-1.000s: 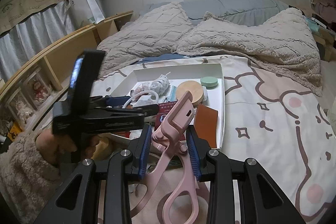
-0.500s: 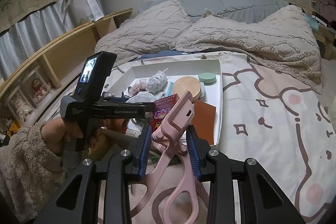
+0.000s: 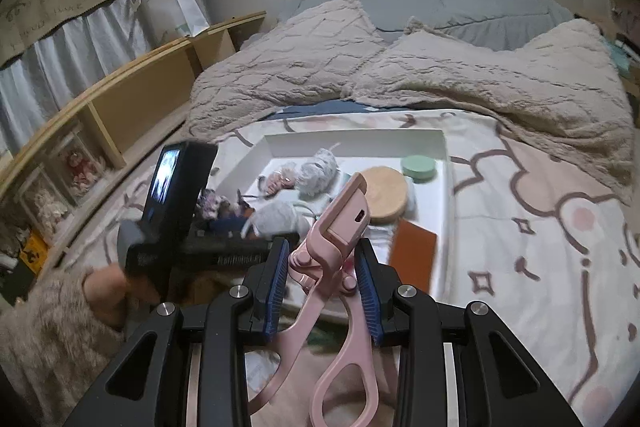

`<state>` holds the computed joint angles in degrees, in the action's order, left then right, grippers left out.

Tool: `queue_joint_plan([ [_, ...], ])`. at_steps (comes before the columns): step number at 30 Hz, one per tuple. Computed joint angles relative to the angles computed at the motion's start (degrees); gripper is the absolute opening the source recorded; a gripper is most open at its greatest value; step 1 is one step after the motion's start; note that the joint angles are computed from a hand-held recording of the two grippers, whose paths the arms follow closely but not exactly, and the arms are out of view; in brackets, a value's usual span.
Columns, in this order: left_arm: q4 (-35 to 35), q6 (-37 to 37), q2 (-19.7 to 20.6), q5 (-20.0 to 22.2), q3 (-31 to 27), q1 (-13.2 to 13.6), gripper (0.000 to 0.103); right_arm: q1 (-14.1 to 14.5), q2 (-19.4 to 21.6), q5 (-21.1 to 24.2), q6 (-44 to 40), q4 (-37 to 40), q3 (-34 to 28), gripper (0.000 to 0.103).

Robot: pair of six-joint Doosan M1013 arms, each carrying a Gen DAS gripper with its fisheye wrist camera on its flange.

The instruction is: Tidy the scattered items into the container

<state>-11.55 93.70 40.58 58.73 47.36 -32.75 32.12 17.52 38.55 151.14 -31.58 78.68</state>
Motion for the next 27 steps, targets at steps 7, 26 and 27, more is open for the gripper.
queue_joint_plan([
  [7, -2.2, 4.3, -5.7, -9.7, 8.2, 0.6, 0.097, -1.8, 3.4, 2.7, -6.2, 4.8, -5.9, 0.034],
  [26, -8.9, 7.8, -8.3, -14.3, 12.5, 3.2, 0.097, -4.5, 20.5, 29.2, -19.3, 8.7, -31.4, 0.034],
  [27, -9.3, 8.0, -8.2, -14.2, 12.4, 3.4, 0.097, -4.5, 21.3, 30.5, -20.2, 8.6, -32.4, 0.034],
])
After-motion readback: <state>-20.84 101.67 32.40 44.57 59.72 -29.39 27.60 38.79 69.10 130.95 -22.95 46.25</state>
